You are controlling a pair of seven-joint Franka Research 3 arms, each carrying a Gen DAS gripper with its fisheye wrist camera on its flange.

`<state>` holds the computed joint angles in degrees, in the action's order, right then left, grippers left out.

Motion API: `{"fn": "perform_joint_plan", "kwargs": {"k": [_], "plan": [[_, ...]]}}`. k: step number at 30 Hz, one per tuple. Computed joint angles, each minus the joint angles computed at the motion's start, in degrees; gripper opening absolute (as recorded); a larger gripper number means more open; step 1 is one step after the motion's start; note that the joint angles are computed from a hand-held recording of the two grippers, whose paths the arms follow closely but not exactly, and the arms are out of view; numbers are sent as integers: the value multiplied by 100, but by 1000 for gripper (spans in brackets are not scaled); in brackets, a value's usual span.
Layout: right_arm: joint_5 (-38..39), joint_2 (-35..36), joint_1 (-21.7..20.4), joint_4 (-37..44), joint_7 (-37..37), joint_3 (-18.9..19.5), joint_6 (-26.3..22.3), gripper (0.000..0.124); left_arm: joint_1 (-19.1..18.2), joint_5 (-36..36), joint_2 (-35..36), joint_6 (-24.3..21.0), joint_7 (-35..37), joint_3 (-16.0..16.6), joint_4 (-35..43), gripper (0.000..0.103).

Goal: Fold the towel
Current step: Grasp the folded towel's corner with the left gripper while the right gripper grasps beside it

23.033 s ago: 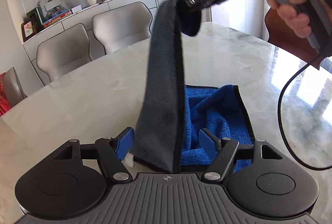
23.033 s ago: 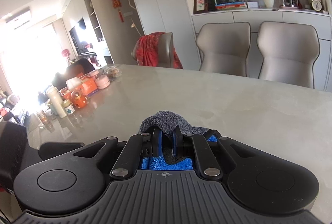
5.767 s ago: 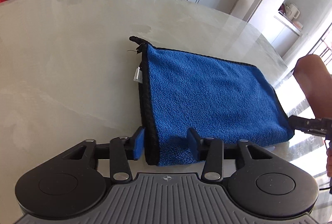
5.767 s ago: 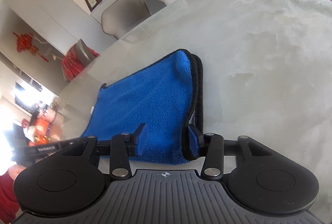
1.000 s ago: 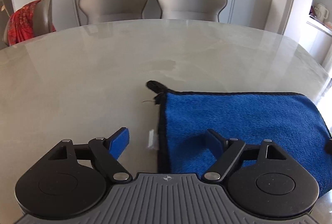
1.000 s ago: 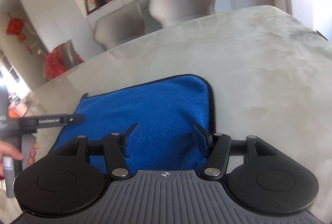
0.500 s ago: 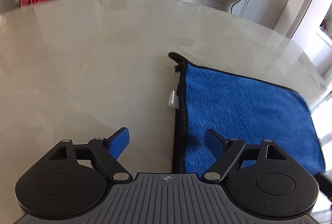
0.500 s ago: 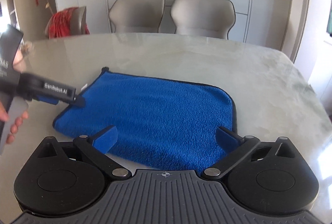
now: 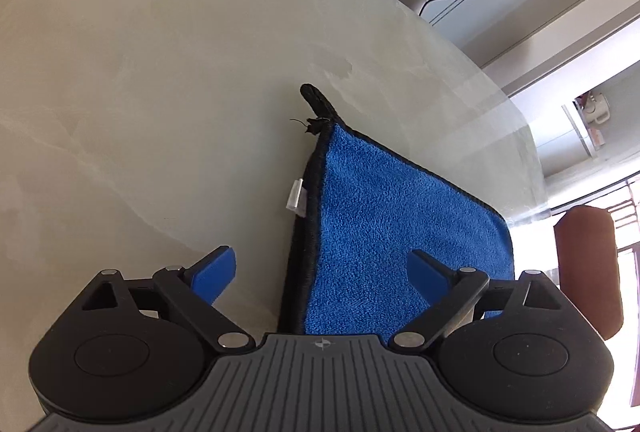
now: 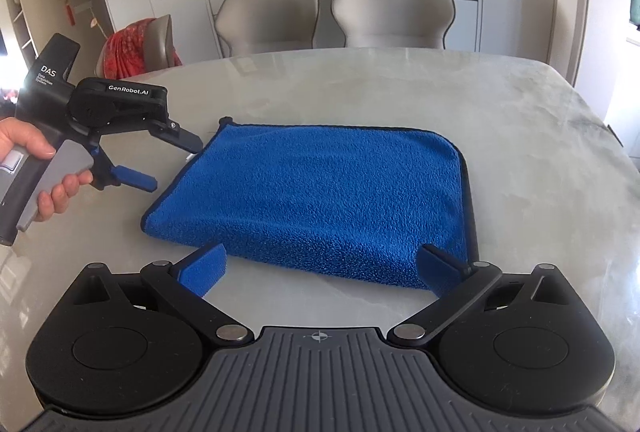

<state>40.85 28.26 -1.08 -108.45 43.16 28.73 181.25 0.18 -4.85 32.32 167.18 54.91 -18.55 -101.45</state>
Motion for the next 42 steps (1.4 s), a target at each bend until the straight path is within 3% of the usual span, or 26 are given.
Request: {"fn": "perform_joint_plan", "kwargs": {"k": [8,12,14,15,16,20,24,27,30,32,35,39,41,42], "plan": [[59,45,-185,-7,-106,252,39,102,49,-65,299,-481,534,-169,519,91],[143,91,-306,44,-214,432,-17,102,-68,-79,440,-661,644,-90,790,64],[226,140,-449,65,-402,655,-2,102,-180,-11,502,-828,613,30,943,40],[246,183,-529,96,-534,791,-22,102,-201,-24,552,-944,588,53,1032,17],[271,236,-611,132,-681,926,-55,102,-185,-75,595,-1001,582,42,1078,8],[19,380,-258,359,-1175,775,-187,102,85,-495,676,-955,750,-223,1055,8],[-561,910,-317,646,-2312,1243,12,100,203,-774,763,-1106,884,-340,1189,8],[-1122,1112,334,1030,-2373,644,-237,89,270,-994,822,-1204,957,-404,1288,8],[-1536,1215,1121,1464,-2182,-229,-779,59,269,-1119,870,-1326,1007,-387,1387,8],[-1685,1291,1525,1669,-2026,-674,-910,59,251,-1172,858,-1347,1026,-364,1375,8],[-1757,1463,1573,1760,-2213,-613,-579,61,261,-1269,856,-1370,1055,-356,1359,9],[-1861,1593,1495,1856,-2363,-452,-510,61,251,-1338,881,-1373,1103,-350,1377,9],[-1816,1618,1536,1962,-2204,-516,-665,47,234,-1337,888,-1375,1127,-336,1391,10],[-1769,1595,1595,2002,-2055,-607,-745,32,239,-1342,889,-1378,1149,-338,1394,11]]}}
